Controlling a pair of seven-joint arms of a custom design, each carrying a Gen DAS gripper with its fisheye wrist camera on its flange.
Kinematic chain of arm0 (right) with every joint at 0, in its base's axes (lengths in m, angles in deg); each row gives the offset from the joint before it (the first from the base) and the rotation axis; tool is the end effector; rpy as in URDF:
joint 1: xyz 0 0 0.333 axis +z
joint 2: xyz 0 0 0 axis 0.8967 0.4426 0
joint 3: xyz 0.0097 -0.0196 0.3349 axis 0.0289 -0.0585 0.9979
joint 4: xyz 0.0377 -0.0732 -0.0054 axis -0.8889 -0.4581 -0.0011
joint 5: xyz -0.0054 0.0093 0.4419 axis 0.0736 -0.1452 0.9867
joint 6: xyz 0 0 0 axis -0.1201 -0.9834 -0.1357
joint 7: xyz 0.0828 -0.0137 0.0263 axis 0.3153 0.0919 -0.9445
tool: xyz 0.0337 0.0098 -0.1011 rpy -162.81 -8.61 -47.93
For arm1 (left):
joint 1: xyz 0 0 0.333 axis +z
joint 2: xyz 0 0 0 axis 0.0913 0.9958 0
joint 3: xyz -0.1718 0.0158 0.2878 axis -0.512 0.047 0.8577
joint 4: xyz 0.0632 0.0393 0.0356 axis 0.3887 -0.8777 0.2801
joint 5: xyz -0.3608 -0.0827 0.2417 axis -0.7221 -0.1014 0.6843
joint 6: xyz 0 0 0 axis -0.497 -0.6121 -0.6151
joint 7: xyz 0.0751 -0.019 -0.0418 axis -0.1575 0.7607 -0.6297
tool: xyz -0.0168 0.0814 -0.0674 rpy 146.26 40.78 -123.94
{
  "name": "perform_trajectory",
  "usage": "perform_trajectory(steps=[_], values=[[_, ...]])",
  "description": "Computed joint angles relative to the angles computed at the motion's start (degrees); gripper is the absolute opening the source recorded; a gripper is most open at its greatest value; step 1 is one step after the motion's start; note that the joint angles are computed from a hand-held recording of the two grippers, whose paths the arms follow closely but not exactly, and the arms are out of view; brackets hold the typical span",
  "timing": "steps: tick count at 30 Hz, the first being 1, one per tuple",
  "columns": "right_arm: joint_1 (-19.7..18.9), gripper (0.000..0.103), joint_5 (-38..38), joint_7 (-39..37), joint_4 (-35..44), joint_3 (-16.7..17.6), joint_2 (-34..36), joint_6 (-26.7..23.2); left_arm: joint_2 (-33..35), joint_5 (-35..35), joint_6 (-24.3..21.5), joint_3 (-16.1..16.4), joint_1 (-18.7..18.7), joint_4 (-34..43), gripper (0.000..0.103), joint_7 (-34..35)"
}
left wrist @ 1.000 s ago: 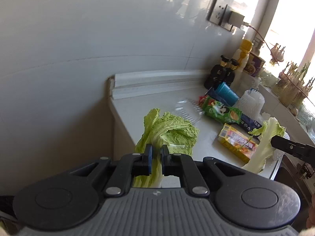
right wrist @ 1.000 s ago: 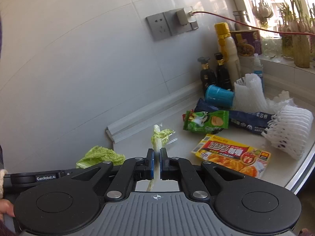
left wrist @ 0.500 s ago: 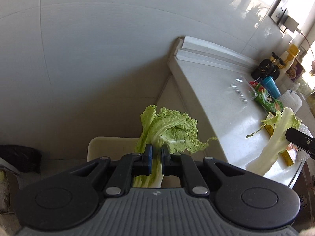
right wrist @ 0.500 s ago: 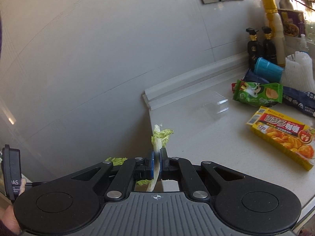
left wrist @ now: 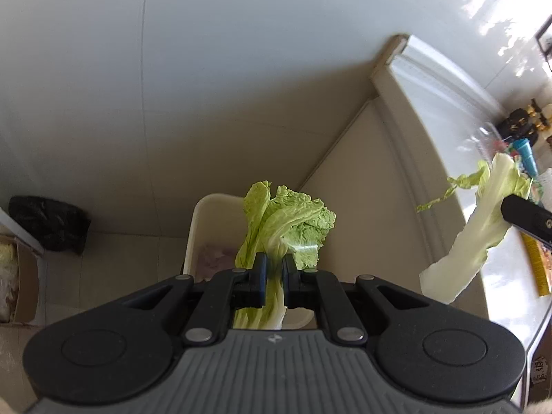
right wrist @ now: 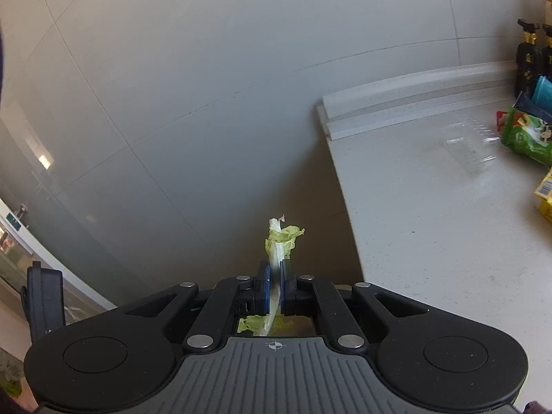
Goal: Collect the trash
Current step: 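Carry both held cabbage leaves off the countertop down over the trash bin, then open both tools to drop the cabbage leaves into the bin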
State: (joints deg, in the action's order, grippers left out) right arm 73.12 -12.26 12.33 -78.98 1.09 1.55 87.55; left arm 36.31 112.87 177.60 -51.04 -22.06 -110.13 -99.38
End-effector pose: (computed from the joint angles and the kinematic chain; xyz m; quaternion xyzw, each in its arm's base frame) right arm 0.6442 0.1788 0.6929 -0.8370 0.3689 0.0502 0.4010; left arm 0.5005 -0.4406 0.6118 -0.9040 0.3204 -0.2271 0.1693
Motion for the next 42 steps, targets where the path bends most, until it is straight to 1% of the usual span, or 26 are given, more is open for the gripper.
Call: perform_trajectory(steps=[3,7,13,19,28,29,30,31,32,33,36,37,42], values=[[0.86,0.004,-1.38,-0.16,0.35,0.61,0.96,-0.55,-0.53,-1.6,1.85,0.2,0.55,-2.44,0.008,-0.49],[2.31,0.004,-3.74,-0.03,0.71,1.42,2.5,-0.44,-0.27,-3.59,4.52,0.42,1.43,-4.94,0.008,0.9],[4.43,0.004,-8.85,-0.12,0.78,2.09,4.8,0.61,0.13,-7.35,9.28,1.14,3.2,-8.99,0.008,2.1],[6.2,0.004,-14.25,1.1,0.66,2.21,6.87,2.24,1.85,-9.01,13.22,1.8,4.62,-10.44,0.008,2.68],[8.79,0.004,-21.88,2.48,1.17,2.3,9.78,4.14,3.64,-11.77,15.82,2.22,5.86,-11.6,0.008,3.57],[8.54,0.004,-22.11,1.96,-0.63,2.09,8.37,3.88,3.94,-12.32,15.81,2.23,6.04,-11.38,0.009,4.15],[8.66,0.005,-22.57,2.35,-0.42,2.09,8.67,3.81,4.38,-12.72,15.9,2.27,6.2,-11.04,0.009,4.72],[8.71,0.01,-22.77,2.84,0.21,2.08,9.22,3.19,4.47,-13.18,16.35,2.27,6.36,-11.19,0.009,5.23],[8.73,0.013,-22.73,3.4,0.49,2.06,9.53,3.04,4.45,-13.74,17.22,2.28,6.57,-11.53,0.011,5.72],[8.82,0.013,-23.09,4.12,1.11,1.98,9.96,2.68,4.54,-14.23,17.9,2.29,6.72,-11.61,0.018,6.03],[8.79,0.02,-23.41,4.96,2.5,1.93,11.1,1.59,5.04,-13.44,17.84,2.5,6.63,-11.11,0.031,6.06],[8.72,0.023,-23.41,4.83,2.34,1.91,10.99,1.61,5.21,-13.46,17.78,2.46,6.61,-10.88,0.032,6.41],[8.85,0.03,-23.35,5.7,4.36,2.01,12.32,0.5,5.71,-13.23,15.7,2.48,6.24,-9.26,0.045,6.61]])
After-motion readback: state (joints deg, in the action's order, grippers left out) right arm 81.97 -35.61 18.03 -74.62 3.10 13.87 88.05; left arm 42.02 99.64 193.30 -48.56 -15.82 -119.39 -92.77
